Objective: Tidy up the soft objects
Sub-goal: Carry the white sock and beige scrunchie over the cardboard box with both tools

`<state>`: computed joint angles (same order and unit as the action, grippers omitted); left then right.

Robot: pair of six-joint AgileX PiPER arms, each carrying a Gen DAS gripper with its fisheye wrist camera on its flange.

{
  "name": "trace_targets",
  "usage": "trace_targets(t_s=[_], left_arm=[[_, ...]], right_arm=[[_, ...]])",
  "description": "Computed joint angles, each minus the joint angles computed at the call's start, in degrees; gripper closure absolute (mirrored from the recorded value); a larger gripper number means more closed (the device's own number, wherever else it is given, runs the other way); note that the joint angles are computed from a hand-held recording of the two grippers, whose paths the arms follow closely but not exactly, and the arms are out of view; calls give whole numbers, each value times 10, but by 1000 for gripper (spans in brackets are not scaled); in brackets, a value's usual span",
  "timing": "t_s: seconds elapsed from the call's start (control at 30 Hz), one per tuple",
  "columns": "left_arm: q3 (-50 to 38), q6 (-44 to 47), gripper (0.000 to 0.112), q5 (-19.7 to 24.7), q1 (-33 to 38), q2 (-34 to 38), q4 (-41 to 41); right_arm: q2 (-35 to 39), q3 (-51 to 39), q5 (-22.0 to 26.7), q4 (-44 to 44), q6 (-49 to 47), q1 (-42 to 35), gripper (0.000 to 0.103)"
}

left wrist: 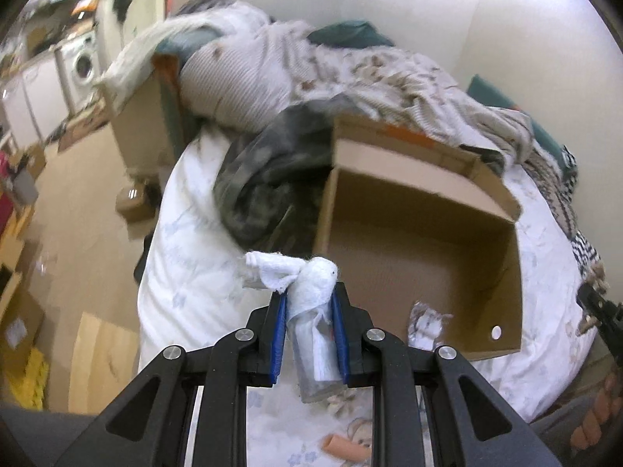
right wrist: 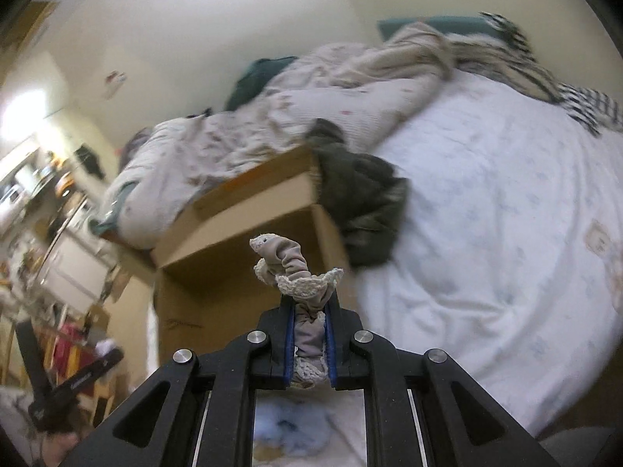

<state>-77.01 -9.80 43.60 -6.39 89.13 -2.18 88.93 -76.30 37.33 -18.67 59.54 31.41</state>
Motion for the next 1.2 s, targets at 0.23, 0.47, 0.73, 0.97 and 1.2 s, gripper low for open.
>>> trace_targets(t_s=[0.23,0.47,0.73,0.97,1.2], left_arm=[[4,16,93,-39,-36,0,10],[-15,47,93,-28,-39,41,-40],[-71,67,93,-16,-53,101,-55],[-172,107,93,24,-74,178,-53],[-173,102,93,24,-82,201,-70]], right_arm=[[49,-29,-48,95,-109,-8,89],[85,-18,-65,210,-182,-19,89],[134,-55,-30,239,-212,-22,89],[168,-96,-11,236,-232,-27,88],[213,-131,-1,261,-255,-32,88]])
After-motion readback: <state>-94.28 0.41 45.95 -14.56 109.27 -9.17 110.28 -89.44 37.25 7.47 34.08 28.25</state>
